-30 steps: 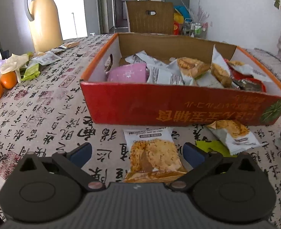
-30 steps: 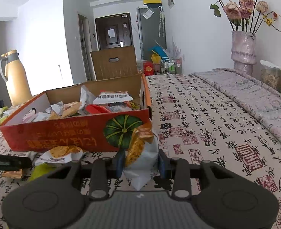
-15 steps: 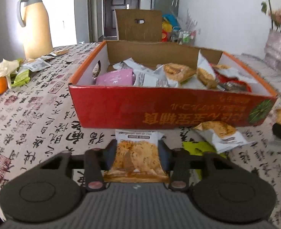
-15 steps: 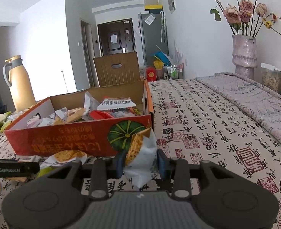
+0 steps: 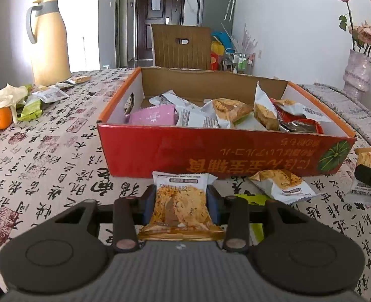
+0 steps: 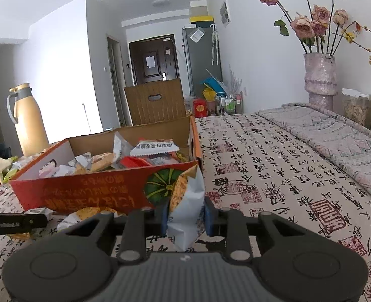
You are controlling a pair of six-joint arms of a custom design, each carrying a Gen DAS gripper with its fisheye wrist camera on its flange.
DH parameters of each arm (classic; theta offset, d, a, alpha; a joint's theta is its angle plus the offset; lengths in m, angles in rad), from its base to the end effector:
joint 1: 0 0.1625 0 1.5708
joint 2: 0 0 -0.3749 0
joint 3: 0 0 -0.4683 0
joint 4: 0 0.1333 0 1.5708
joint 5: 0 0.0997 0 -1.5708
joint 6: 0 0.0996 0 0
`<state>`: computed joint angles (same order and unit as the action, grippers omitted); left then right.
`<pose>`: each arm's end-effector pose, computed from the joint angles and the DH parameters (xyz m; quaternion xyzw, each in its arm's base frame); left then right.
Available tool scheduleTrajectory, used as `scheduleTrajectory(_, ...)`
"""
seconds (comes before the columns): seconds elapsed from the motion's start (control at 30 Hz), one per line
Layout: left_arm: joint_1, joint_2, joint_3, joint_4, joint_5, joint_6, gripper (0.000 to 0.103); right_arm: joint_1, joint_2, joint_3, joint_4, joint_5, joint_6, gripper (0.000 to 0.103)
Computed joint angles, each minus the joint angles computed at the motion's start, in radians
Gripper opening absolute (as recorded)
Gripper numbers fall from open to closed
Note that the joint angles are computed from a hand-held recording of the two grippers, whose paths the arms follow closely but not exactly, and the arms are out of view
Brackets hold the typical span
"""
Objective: Organize snacks
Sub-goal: 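Carry both cracker packets over the box and open both grippers inside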
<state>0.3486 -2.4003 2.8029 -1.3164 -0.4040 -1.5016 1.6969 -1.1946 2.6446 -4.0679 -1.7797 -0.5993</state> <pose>-0.1200 -0.2829 0.1403 0.0660 0.8070 -0.4542 0.3715 0.1531 -0.3116 0.0839 0.2569 -0.8238 0.4622 0.2043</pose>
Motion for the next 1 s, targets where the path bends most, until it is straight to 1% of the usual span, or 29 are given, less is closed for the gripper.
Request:
scheduleTrajectory(0.17, -0.058, -0.062, -0.002, 0.125, -0.008, -0.060, 0.042, 0.004, 0.025, 0.000, -0.055, 0.009, -0.022, 0.026)
scheduleTrajectory(0.3, -0.111, -0.100, -0.012, 0.216, -0.002, -0.111, 0.042, 0.025, 0.023, 0.000, -0.067, 0.003, -0.034, 0.026)
scheduleTrajectory(0.37, -0.127, -0.096, -0.023, 0.240, 0.008, -0.127, 0.042, 0.042, 0.010, 0.004, -0.065, -0.001, -0.035, 0.026)
scheduleTrajectory(0.47, -0.134, -0.072, -0.043, 0.242, 0.036, -0.125, 0.042, 0.072, 0.001, -0.003, -0.059, -0.010, -0.035, 0.026)
scheduleTrajectory(0.6, -0.115, -0.021, -0.066, 0.188, 0.086, -0.072, 0.042, 0.115, -0.001, -0.030, -0.033, -0.022, -0.033, 0.026)
scheduleTrajectory(0.73, -0.086, 0.036, -0.090, 0.094, 0.138, 0.002, 0.042, 0.157, 0.019, -0.078, -0.008, -0.034, -0.038, 0.026)
scheduleTrajectory(0.9, -0.038, 0.101, -0.108, -0.066, 0.205, 0.126, 0.042, 0.196, 0.054, -0.147, 0.019, -0.048, -0.043, 0.026)
scheduleTrajectory(1.0, -0.006, 0.141, -0.114, -0.199, 0.240, 0.221, 0.042, 0.212, 0.075, -0.189, 0.046, -0.050, -0.038, 0.026)
